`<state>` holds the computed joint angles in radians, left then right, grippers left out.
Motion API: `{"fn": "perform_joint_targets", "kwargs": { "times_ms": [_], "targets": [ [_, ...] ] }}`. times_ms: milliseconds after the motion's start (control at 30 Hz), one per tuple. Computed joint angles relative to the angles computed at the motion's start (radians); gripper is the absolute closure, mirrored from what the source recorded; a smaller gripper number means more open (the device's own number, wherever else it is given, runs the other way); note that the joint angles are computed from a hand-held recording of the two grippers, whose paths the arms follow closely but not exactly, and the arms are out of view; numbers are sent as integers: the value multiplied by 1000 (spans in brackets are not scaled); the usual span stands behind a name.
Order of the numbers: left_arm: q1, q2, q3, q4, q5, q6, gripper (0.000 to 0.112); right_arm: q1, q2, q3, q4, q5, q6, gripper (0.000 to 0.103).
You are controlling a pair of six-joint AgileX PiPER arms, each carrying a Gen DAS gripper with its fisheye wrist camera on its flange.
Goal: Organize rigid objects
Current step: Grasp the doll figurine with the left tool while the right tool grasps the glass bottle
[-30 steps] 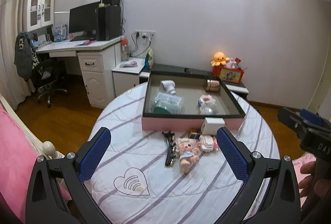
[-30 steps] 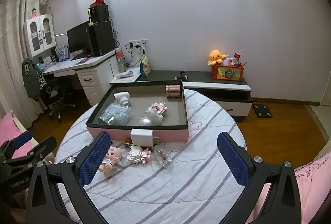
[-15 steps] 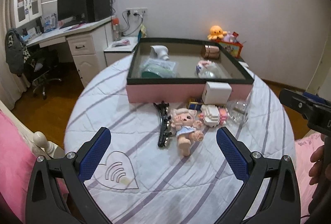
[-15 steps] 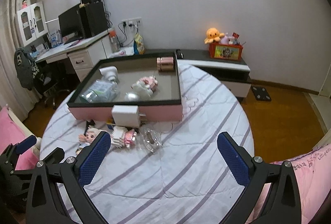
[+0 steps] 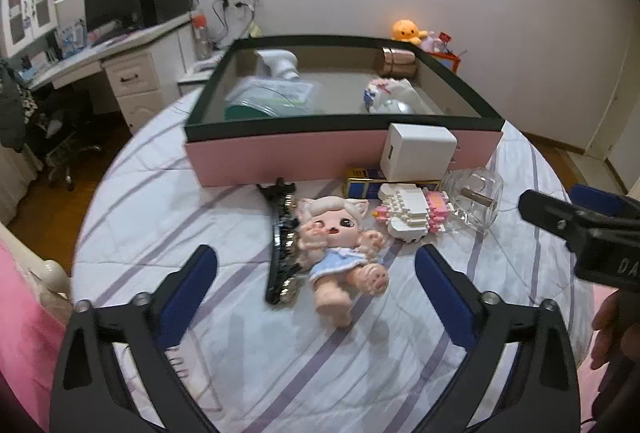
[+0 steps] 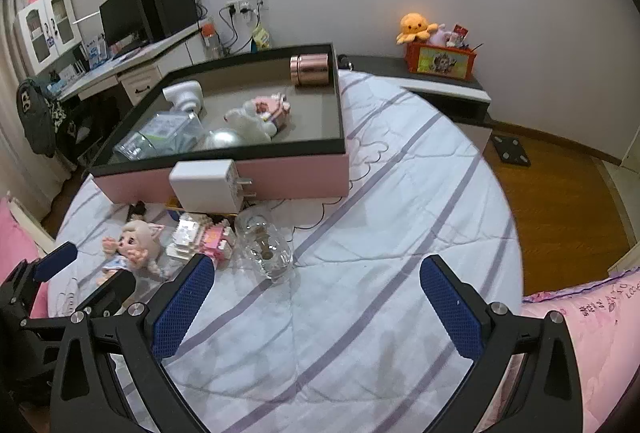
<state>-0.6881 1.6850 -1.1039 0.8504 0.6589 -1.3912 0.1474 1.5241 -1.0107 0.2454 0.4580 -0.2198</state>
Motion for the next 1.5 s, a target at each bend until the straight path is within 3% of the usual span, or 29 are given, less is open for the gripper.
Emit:
{"fn": "perform_joint_targets", "kwargs": {
  "times_ms": [100,300,367,500,567,733,800,1100,1267,1500],
  "targets": [
    [38,39,-31,-89,-51,91,45,-7,49,-24,64,4,-71,0],
    [50,64,-45,-88,-63,96,50,2,120,-71,99,6,-119,1],
    [56,68,-48,-90,-68,102,49,3,146,-90,109,9,-131,6],
    [49,102,-82,-79,-31,105,46,8,199,-126,132,18,-167,27],
    [44,106,-85,-65,-21,97,47,12,223,-140,149,22,-196,31],
    [60,57,-28,-59,-84,77,56,-10,208,-129,269,47,-331,63],
    [58,37,-10,-58,-97,73,65,-12,192,-115,275,44,-341,63],
    [47,-28,54,-51,-112,26,66,-46,132,-55,334,59,-397,64],
    [31,-80,91,-23,-106,-11,66,-62,93,-41,355,76,-422,72],
    [27,-94,124,-35,-109,-15,66,-46,117,-30,322,77,-390,72]
  ]
}}
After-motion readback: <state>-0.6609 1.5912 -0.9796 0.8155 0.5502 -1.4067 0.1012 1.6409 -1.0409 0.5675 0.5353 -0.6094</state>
